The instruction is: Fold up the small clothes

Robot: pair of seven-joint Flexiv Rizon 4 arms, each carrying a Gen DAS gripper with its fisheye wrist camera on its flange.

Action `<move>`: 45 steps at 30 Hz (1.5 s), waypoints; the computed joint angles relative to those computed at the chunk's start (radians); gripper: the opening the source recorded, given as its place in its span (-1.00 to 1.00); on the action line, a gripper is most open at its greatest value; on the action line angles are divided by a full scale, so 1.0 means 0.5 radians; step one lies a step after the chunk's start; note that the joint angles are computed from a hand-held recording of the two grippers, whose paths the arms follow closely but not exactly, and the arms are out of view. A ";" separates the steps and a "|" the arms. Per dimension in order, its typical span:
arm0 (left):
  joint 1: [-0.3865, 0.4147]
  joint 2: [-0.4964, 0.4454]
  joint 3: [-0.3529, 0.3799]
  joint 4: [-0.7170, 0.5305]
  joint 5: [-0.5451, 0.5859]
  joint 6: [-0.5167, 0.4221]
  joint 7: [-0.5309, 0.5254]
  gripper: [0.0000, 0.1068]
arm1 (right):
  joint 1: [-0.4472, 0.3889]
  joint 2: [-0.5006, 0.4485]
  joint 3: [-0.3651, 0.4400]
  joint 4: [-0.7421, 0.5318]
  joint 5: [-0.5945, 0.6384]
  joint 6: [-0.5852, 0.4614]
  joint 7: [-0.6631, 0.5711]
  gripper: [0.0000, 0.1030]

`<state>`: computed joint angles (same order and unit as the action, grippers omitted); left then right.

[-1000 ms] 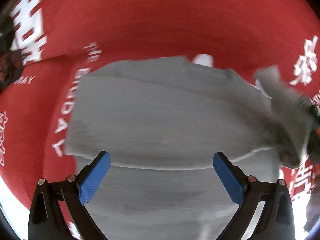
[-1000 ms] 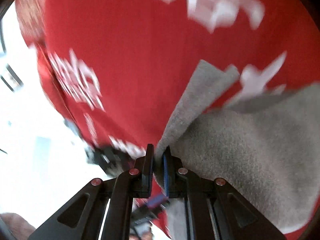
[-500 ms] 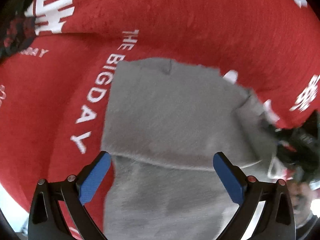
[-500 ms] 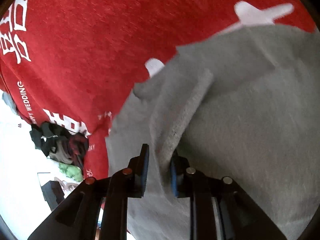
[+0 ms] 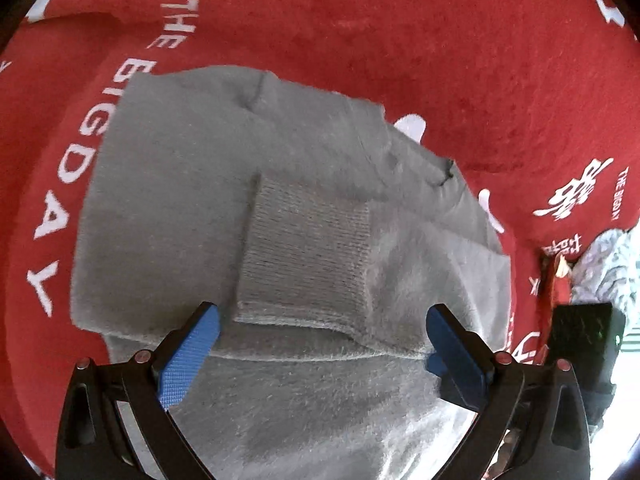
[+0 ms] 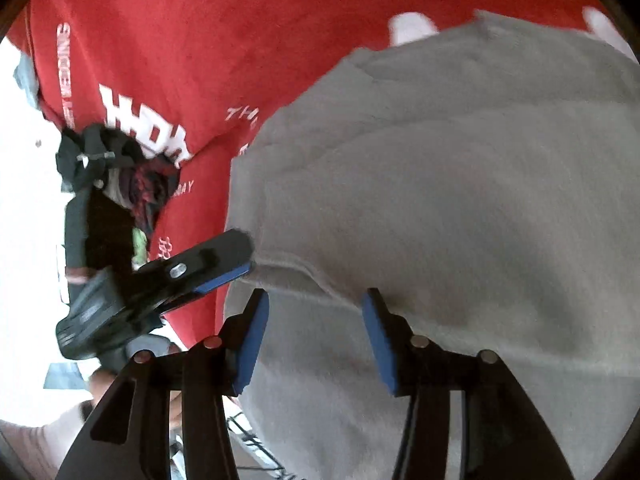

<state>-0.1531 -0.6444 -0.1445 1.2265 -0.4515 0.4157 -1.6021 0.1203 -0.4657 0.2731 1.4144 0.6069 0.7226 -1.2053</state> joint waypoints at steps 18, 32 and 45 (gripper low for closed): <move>0.017 -0.063 -0.056 -0.225 -0.087 0.062 0.088 -0.69 | -0.065 0.586 -0.184 1.036 0.398 1.138 0.896 0.09; -0.019 0.100 0.064 0.114 0.118 0.014 0.048 -0.53 | -0.135 0.579 -0.184 1.137 0.010 1.196 1.190 -0.40; -0.098 0.176 0.219 -0.075 0.687 -0.048 0.026 0.28 | -0.071 0.737 -0.321 1.096 -0.707 0.495 1.334 -0.59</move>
